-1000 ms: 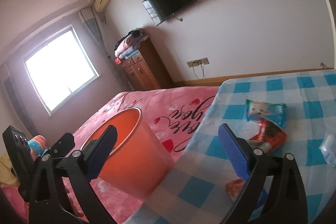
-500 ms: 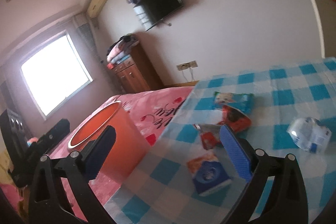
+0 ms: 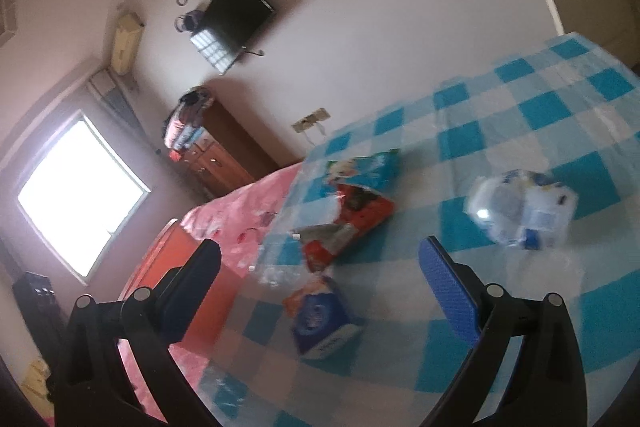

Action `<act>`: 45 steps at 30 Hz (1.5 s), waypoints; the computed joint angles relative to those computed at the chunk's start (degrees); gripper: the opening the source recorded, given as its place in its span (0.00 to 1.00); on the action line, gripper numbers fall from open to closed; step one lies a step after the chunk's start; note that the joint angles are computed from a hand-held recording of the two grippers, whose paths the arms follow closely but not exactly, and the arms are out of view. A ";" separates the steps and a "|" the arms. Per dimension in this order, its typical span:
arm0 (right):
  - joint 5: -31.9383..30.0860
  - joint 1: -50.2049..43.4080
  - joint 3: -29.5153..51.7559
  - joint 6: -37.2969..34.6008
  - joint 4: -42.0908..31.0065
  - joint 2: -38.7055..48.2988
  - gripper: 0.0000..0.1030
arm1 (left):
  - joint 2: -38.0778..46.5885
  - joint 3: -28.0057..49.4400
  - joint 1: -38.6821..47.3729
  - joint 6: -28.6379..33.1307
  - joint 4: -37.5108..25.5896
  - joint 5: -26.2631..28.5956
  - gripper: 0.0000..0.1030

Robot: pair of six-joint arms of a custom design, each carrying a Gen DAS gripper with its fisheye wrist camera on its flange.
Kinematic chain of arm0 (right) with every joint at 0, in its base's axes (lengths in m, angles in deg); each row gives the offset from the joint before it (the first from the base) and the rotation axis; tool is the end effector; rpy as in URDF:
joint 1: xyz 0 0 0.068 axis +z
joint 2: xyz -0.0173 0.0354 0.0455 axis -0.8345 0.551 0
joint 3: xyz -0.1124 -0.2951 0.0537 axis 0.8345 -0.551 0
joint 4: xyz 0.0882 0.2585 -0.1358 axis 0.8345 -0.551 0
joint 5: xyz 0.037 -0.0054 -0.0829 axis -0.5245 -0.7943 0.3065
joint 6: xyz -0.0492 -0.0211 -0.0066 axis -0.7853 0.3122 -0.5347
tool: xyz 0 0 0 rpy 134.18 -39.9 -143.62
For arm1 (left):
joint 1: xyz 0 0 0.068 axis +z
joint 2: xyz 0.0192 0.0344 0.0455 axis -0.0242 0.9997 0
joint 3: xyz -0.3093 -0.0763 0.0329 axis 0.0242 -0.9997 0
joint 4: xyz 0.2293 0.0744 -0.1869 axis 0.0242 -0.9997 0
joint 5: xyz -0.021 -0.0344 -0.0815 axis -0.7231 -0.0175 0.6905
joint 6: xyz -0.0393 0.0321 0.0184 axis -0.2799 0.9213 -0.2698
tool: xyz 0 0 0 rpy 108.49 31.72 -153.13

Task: Collect trash
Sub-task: 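Move both tools back to the remaining trash on the table, then grasp the blue cow-print snack bag with the left tool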

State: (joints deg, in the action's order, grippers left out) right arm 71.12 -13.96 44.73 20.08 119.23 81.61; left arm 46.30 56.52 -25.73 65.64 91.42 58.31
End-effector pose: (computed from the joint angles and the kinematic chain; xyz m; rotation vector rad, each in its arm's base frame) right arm 0.1946 0.1664 0.1123 0.2763 2.0601 0.7353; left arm 0.1683 -0.0694 0.1602 0.1047 2.1251 -0.2072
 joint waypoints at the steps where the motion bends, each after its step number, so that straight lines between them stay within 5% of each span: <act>1: 0.38 -0.34 -0.17 -0.29 -1.29 -0.56 0.95 | 0.99 0.49 -0.58 -0.30 0.20 -0.13 0.93; 8: 7.95 -1.59 -0.27 -2.71 -12.41 -4.24 0.95 | 11.45 5.01 -6.61 -4.18 1.47 -1.33 0.93; 16: 8.69 -6.02 -3.24 -6.49 -11.84 -6.20 0.95 | 26.18 14.30 -11.29 -8.98 2.86 -0.12 0.93; 30: -7.66 -20.02 -8.43 -8.95 -1.48 -4.13 0.95 | 55.18 40.83 -6.41 -24.78 -0.25 10.39 0.93; 45: -21.34 -33.69 -10.33 -10.68 2.99 -1.60 0.95 | 75.02 69.44 -6.57 -22.08 -18.21 4.05 0.93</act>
